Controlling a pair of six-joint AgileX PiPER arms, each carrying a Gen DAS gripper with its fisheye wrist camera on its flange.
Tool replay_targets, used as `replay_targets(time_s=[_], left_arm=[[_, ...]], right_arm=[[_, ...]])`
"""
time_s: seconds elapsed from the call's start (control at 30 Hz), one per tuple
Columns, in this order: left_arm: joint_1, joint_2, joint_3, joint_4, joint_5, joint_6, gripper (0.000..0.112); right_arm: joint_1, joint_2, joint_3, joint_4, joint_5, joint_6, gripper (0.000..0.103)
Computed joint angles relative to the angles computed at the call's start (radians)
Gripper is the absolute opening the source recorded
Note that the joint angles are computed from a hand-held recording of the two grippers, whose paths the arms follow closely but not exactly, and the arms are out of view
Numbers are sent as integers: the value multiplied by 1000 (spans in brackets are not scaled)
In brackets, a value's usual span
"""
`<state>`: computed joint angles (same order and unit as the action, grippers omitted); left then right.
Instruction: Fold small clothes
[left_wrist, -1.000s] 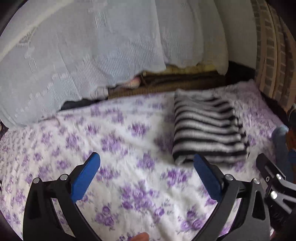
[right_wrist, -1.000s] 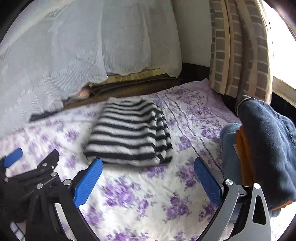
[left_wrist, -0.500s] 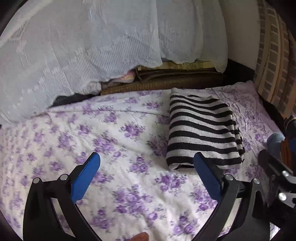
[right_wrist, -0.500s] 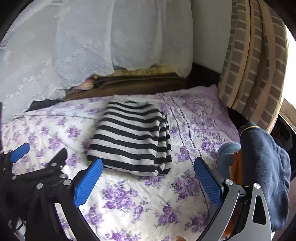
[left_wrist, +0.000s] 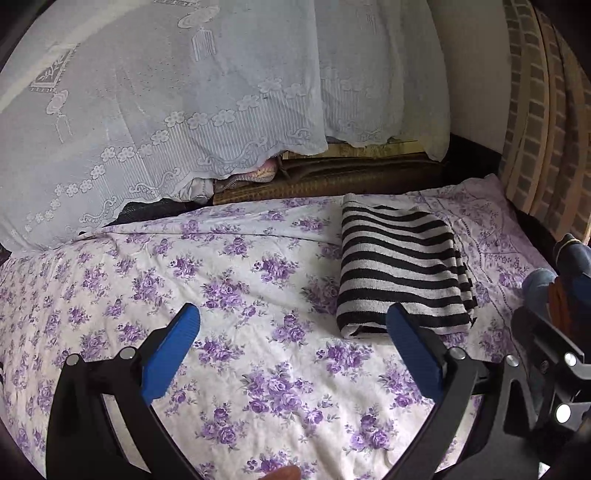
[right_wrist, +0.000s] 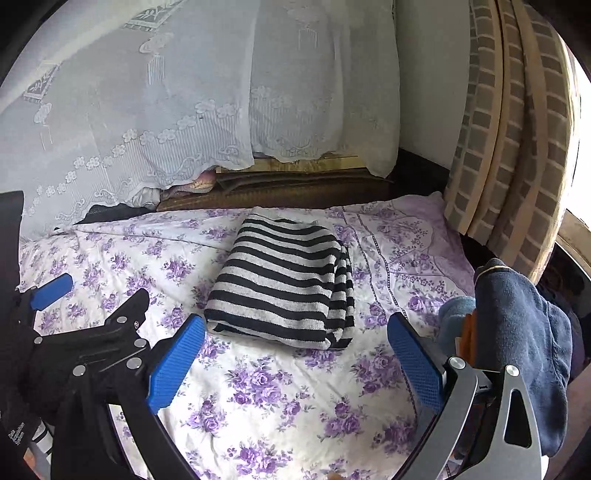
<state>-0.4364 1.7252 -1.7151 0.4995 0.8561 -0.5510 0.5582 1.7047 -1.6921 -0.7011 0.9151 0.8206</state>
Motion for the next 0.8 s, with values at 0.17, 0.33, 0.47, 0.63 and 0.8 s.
replay_targets(time_s=[0.17, 0.33, 0.47, 0.63, 0.8], left_arm=[[-1, 1, 1, 4, -1, -5, 98], [-1, 4, -1, 0, 1, -6, 98], [4, 8, -3, -17, 0, 4, 98], [8, 14, -7, -33, 2, 12, 98], [6, 11, -1, -14, -3, 3, 98]], right_arm=[[-12, 1, 2, 25, -18, -15, 100], [-18, 3, 0, 34, -20, -22, 100], [-16, 2, 1, 33, -19, -20, 100], [-18, 7, -2, 31, -16, -21, 100], [-17, 6, 0, 33, -18, -21, 100]])
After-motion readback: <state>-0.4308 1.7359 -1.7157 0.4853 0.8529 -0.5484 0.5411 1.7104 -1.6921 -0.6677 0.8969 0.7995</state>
